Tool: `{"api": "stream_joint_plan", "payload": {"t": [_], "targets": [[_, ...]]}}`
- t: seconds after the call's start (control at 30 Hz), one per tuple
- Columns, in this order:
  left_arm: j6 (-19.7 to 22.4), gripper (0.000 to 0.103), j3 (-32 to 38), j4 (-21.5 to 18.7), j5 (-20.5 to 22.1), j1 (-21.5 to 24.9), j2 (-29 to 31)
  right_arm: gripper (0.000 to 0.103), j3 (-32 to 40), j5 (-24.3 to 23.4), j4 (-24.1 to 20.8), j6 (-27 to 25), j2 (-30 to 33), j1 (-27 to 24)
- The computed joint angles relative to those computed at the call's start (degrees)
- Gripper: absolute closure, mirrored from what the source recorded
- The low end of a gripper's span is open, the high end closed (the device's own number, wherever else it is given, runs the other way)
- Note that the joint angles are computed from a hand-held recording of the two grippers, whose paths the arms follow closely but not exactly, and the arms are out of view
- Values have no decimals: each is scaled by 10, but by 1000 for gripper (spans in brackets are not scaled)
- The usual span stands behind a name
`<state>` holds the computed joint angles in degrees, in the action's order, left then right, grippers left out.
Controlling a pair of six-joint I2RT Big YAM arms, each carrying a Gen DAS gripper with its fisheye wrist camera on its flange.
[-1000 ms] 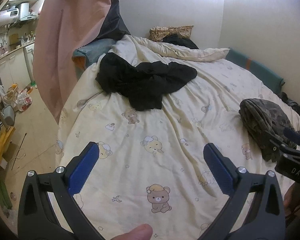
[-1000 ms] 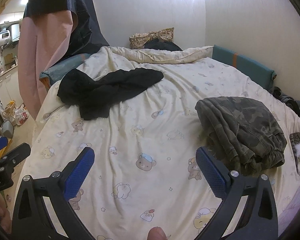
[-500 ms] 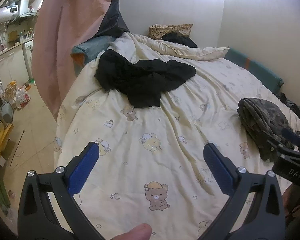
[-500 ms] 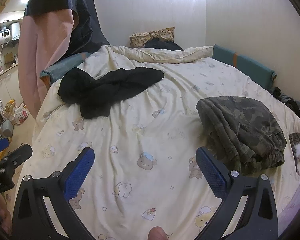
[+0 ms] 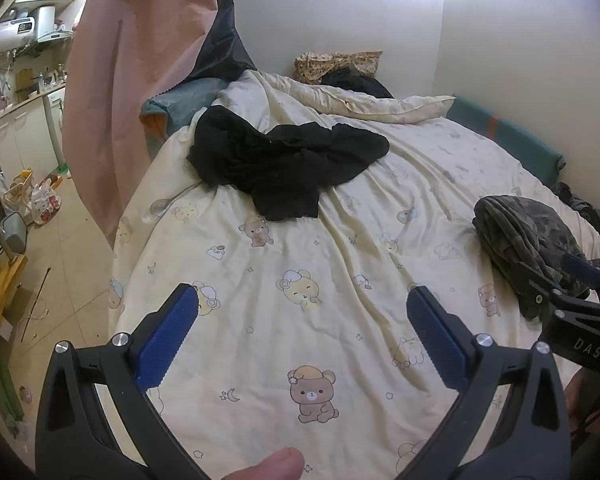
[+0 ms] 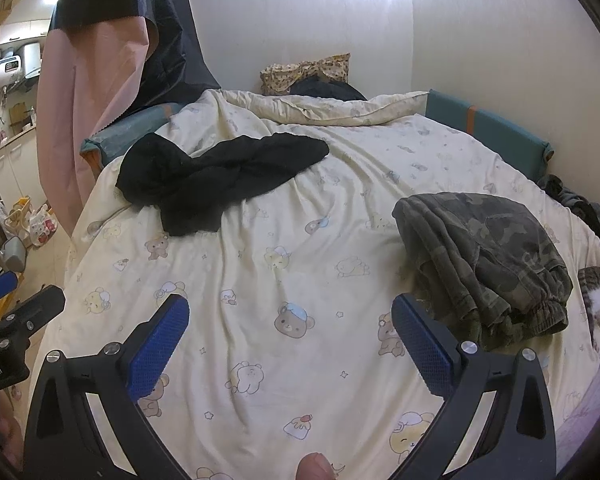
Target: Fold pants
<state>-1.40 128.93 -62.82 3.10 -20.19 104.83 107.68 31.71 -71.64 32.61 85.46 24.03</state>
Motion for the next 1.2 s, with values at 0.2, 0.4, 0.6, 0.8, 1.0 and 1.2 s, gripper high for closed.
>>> {"api": "stream_joint_plan", "payload": {"t": [0.2, 0.4, 0.6, 0.8, 1.0, 1.2], "targets": [[-1, 0, -1, 0, -1, 0, -1, 0, 0, 0, 1, 1, 0, 0], [-2, 0, -1, 1, -1, 0, -1, 0, 0, -1, 0, 1, 0, 0], [-2, 0, -2, 0, 0, 1, -1, 0, 0, -1, 0, 1, 0, 0], [-2, 0, -3, 1, -1, 0, -1, 0, 0, -2, 1, 3, 0, 0], [-2, 0, -1, -1, 1, 1, 0, 0, 0, -3, 2, 4, 1, 1], [-4, 0, -7, 3, -1, 0, -4, 0, -1, -2, 4, 7, 2, 3]]}}
